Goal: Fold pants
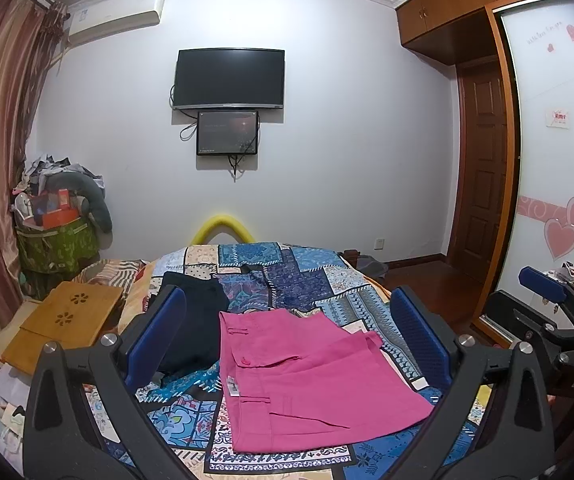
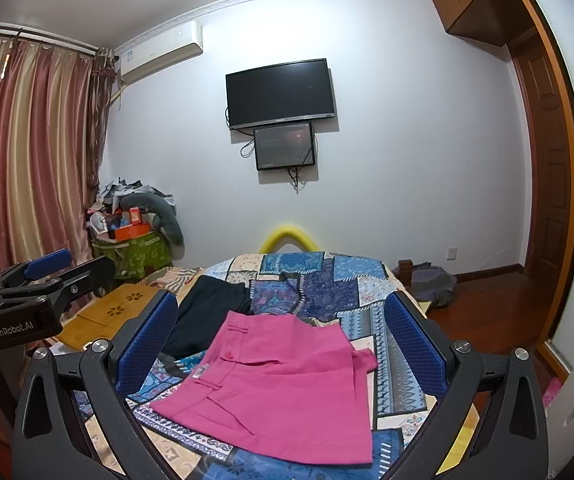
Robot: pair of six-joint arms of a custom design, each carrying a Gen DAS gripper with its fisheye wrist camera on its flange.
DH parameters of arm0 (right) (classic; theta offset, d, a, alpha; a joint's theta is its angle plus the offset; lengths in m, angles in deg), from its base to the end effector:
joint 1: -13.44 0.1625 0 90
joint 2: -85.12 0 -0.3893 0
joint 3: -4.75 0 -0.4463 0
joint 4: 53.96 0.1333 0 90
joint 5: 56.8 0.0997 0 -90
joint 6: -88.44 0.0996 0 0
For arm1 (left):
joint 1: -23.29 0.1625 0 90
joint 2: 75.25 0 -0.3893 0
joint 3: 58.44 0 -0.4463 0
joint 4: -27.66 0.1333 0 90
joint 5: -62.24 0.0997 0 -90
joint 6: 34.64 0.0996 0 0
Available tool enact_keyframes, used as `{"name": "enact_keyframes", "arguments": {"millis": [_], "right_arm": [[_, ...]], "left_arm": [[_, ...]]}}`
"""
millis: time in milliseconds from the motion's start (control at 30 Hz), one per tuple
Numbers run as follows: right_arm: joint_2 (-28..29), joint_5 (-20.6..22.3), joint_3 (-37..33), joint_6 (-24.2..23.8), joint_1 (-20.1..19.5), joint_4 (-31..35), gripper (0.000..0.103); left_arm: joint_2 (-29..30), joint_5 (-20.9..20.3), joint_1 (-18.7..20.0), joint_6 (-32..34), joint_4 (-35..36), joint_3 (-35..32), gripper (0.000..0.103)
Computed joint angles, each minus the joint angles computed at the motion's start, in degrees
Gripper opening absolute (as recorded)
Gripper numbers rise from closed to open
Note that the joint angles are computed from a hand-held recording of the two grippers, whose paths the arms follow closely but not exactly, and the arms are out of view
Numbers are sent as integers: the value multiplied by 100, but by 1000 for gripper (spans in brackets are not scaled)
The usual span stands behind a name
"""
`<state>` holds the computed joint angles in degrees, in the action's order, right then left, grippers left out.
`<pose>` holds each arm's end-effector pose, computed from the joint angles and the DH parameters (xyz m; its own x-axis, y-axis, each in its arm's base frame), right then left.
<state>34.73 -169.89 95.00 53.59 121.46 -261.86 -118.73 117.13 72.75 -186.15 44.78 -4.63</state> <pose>0.3065 -0.6375 0.2549 -0.7786 -0.0467 0.6257 -0.6203 0.2076 -0.7564 -0.3413 -0.6922 0.2243 -0.6950 0.2935 -0.6563 0.7181 0.2393 -0.6535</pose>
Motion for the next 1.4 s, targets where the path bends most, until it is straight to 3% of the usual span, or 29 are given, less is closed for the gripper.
{"name": "enact_keyframes", "arguments": {"millis": [1033,1300,1400], "right_arm": [[-6,-85,10,-10,23,-6,103],[67,-112,-136,-1,-55,165,103],[159,-198,-279,-10,-125,313,103]], "left_arm": [[31,27,14,38,-10,-14,103],[507,-80,127,-26,356,-704,103],[1053,-217,234,-81,872,-1560,103]]}}
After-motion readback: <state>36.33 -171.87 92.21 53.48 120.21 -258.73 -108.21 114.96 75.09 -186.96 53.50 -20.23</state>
